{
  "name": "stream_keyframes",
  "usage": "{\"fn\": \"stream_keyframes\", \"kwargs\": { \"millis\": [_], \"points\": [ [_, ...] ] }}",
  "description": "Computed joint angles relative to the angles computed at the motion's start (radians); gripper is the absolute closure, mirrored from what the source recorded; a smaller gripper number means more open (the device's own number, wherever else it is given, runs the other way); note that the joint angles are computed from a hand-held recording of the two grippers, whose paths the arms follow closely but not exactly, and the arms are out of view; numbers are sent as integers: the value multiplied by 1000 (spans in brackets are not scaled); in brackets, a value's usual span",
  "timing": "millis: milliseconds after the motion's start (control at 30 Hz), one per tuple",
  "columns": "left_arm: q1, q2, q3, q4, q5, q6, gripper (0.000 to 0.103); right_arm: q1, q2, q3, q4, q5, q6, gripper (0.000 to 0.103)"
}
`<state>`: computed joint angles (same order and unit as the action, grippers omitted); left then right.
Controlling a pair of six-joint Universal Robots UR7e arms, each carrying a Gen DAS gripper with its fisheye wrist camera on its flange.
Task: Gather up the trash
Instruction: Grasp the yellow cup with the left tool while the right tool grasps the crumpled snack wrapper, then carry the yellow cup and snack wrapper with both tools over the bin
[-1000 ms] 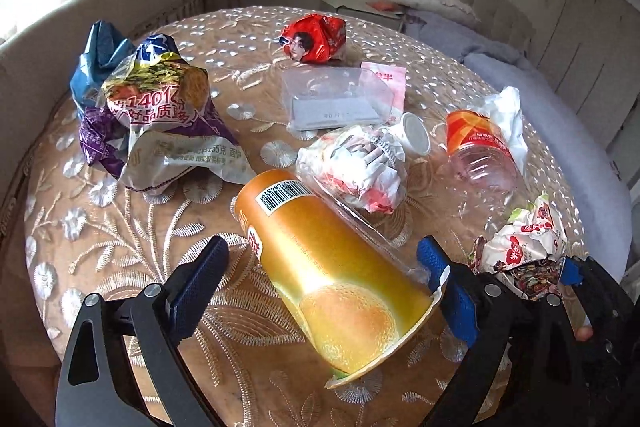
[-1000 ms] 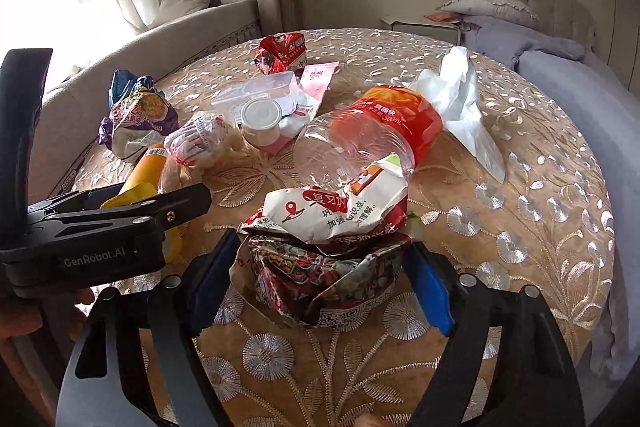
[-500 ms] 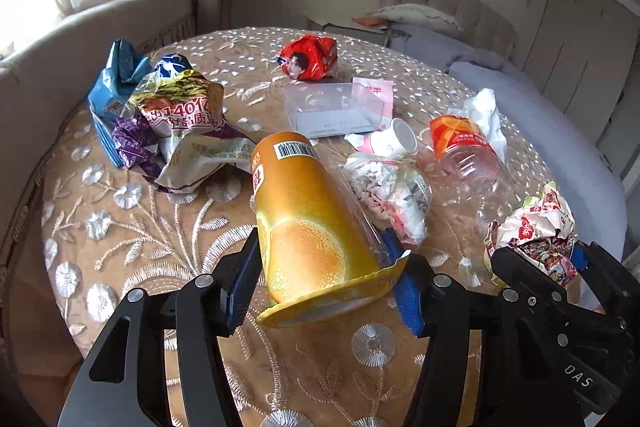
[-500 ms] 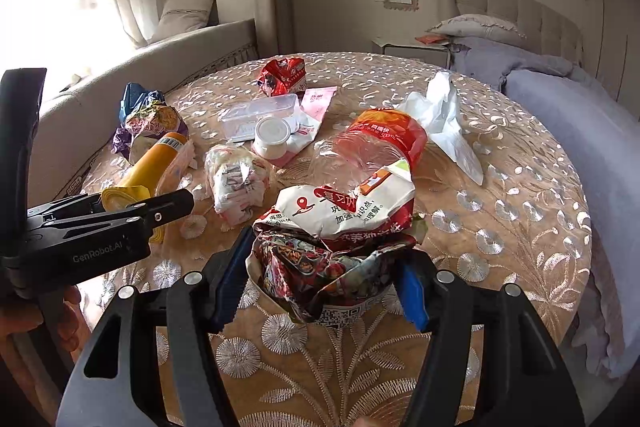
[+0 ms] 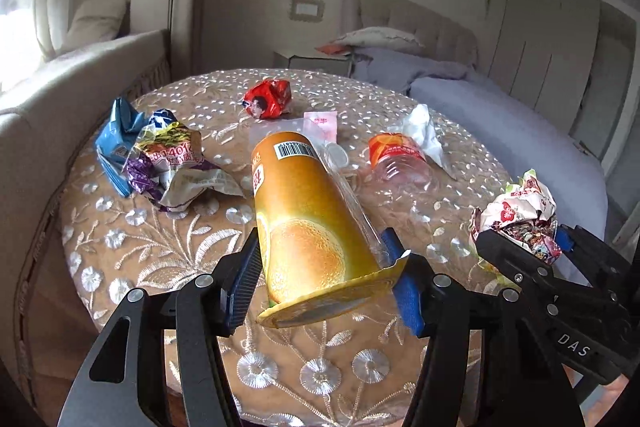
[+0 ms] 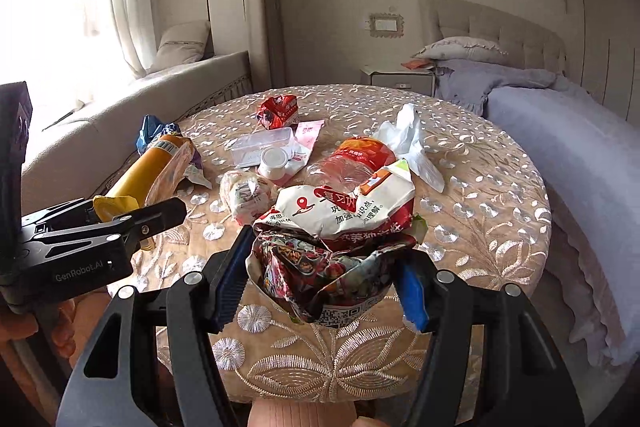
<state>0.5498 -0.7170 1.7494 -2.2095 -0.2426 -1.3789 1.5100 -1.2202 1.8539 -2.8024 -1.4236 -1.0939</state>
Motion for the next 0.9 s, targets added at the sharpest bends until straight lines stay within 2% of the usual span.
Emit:
{"fn": "stream_keyframes", "kwargs": {
  "millis": [233,467,600,667,733,900],
  "points": [
    [-22,123,-54,-402,-33,421,45,-54,-62,36,-53,9,-15,38],
    [-18,263,-178,-694,-147,781,45,-136,-122,30,-42,35,-38,38],
    [-3,346,-281,-745,-254,948,45,-197,-153,-2,45,61,-70,38],
    [9,385,-335,-730,-315,1005,45,-228,-166,-23,97,61,-94,38],
    [25,424,-390,-718,-383,1071,45,-254,-171,-47,131,39,-125,38],
    [68,525,-548,-618,-547,1200,45,-329,-168,-86,127,-24,-168,37]
  ]
}}
